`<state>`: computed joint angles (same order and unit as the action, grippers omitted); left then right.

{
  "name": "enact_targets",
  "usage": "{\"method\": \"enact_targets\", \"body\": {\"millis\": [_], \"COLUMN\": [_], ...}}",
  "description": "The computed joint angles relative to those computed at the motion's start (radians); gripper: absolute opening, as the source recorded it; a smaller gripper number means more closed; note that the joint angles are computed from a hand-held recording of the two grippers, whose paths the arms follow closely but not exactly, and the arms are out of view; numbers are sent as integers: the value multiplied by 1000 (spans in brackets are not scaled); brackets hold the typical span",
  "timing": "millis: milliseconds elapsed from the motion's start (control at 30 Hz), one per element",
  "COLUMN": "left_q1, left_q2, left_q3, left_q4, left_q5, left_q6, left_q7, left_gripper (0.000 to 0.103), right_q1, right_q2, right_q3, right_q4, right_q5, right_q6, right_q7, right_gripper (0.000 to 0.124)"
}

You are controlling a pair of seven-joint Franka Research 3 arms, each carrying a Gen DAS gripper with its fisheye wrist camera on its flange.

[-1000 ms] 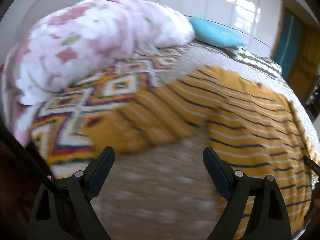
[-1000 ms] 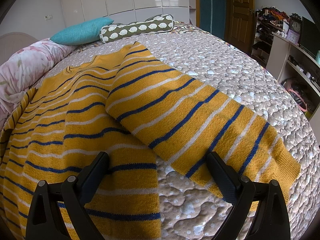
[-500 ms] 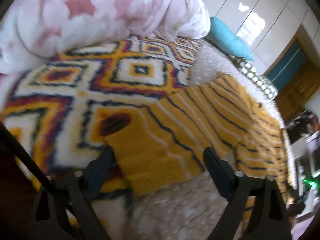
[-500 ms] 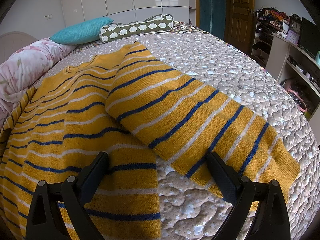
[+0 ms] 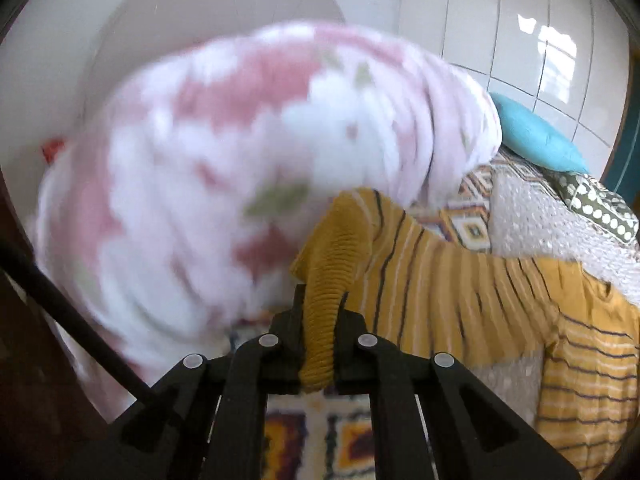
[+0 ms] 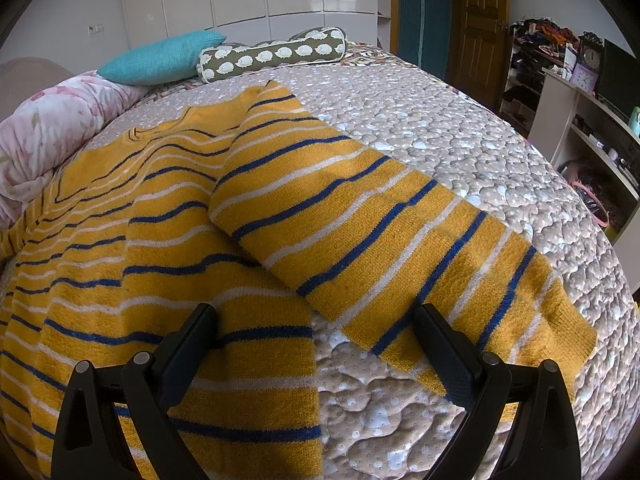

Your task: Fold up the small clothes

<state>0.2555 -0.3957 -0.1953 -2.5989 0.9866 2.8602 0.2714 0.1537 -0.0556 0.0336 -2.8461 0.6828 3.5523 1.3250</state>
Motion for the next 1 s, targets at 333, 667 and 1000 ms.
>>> {"method": "enact_targets", "body": {"millis": [333,667,1000], "left_q1": [-243,-537,-619], "left_q2": [168,612,569], "left_q3": [-56,-178,-190], "left_q4": [234,638,540], "left_q5": [-175,-498,-724], "left_q6": [-16,76,154], "left_q7": [190,519,716], "left_gripper": [8,8,65], "right_q1": [0,-13,-27], "right_q2": [-19,-47,-58], "right_q3": [-7,-55,-45], "right_q4": [-25,-71,-82], "right_q5": [-62,-269,-306], "right_q6": [8,26,29], "right_q7": [65,237,276], "right_gripper": [101,101,102]}}
